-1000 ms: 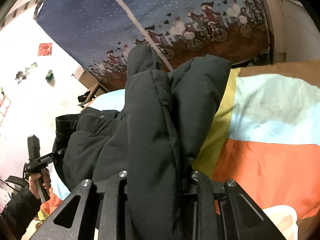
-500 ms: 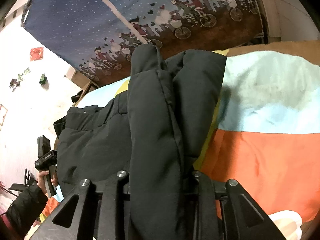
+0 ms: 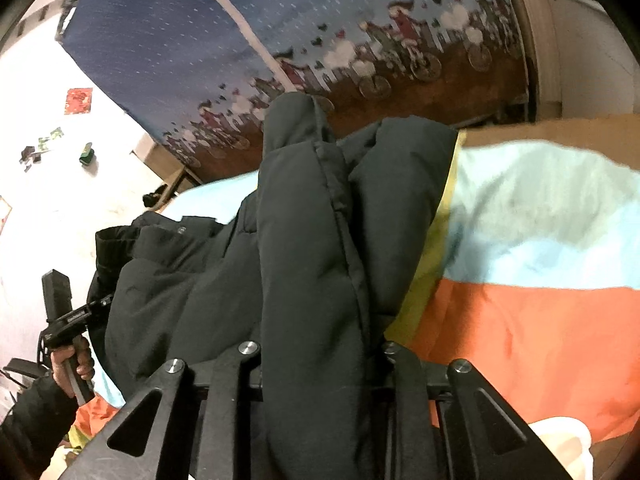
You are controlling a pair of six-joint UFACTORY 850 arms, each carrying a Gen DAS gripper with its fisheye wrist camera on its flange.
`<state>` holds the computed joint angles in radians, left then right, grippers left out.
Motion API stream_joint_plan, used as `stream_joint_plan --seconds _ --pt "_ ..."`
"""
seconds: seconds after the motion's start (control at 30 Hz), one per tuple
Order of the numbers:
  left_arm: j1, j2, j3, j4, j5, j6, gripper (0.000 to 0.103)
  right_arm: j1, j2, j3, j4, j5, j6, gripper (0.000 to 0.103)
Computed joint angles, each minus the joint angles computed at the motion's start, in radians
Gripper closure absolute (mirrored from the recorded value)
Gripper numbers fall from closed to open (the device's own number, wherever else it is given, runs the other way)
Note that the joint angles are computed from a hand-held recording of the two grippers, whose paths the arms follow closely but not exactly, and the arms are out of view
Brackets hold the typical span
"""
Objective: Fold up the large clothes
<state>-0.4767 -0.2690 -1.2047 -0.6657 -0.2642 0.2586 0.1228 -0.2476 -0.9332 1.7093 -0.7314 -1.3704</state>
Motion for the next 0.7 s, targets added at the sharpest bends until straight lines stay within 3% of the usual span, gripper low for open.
stream_joint_plan --seconds 0.07,0.2,0.3,0.53,0.7 --pt "-0.024 0.037 0.021 0.108 0.014 -0.102 0.089 -0.003 0.027 0.014 0.015 -0.004 -0.013 0.080" --pt "-0.047 0.072 0.044 0.135 0.028 -0.150 0.089 -0.015 0.071 0.043 0.023 -0.020 -0.021 0.080" --pt "-0.064 0.059 0.019 0.276 0.011 -0.284 0.089 -0.011 0.092 0.049 -0.004 -0.013 -0.009 0.080" --pt "-0.068 0.003 0.032 0.407 -0.012 -0.460 0.089 0.033 0.069 0.037 -0.091 0.065 0.067 0.080" --pt "-0.039 -0.014 0.048 0.279 0.003 -0.376 0.085 0.056 0.045 0.022 -0.140 0.133 0.092 0.074"
